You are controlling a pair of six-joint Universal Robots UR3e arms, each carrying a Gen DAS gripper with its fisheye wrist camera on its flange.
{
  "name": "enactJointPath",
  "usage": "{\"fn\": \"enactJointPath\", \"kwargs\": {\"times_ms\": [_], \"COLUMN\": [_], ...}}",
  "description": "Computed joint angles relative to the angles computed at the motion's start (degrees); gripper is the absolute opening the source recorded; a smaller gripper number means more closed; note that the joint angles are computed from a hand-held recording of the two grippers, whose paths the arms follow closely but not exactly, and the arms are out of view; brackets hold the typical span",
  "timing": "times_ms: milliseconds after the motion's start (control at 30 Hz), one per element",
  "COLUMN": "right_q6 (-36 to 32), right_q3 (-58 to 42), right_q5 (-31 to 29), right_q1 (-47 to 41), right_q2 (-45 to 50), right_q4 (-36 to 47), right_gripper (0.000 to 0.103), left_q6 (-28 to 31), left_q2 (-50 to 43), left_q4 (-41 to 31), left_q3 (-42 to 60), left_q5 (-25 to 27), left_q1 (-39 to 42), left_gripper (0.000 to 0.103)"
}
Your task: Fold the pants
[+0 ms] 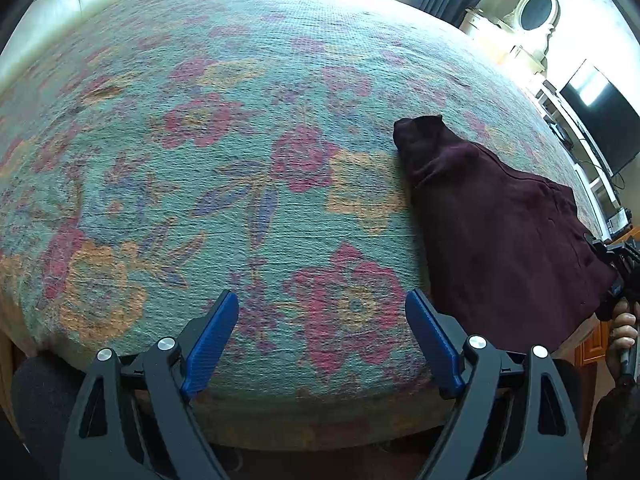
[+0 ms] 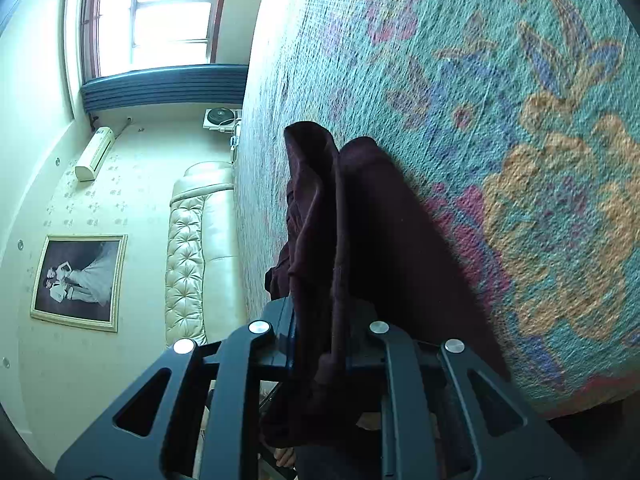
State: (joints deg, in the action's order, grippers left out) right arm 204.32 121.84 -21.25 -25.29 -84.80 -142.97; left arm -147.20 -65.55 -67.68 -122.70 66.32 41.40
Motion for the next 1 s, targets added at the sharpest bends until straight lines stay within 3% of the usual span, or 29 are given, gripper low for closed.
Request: {"fn": "enactJointPath", "kwargs": {"times_ms": [267,600,833,967,1000], "right_q6": [-6.56,-8.07,-15.61,-20.78,-23.66], "right_q3": [0.94,3.62,3.26,4.50,4.94], "right_q5": [-0.39,-1.71,-3.36,-6.15,-5.09], "right_q1": [-3.12,-4.27,-8.49,-14.48,-16.62], "right_q2": [-2.54,-2.23,-7.48,-14.46,-16.31], "right_q4": [8.17,7.54,19.02,29.66,34.21], "right_gripper": [0.015,0.015,0.016,0.030,0.043], "left_q6": [-2.76,-5.30,-3.49,-1.22,-0.43], "left_q2": [-2.81,-5.44,-5.29,-5.47,-5.66], "left_q4": [1.41,3.05,0.78,-3.47,-5.30], "left_q3": [1.14,0.03,0.14,1.21,1.66], "left_q5": [-0.89,-2.19,-5.18,-7.79,-8.90], "left_q1": [-4.38,-7.11,-4.92,-2.31,-1.23], "left_gripper": [0.084,0.084,0.084,0.084,0.084]}}
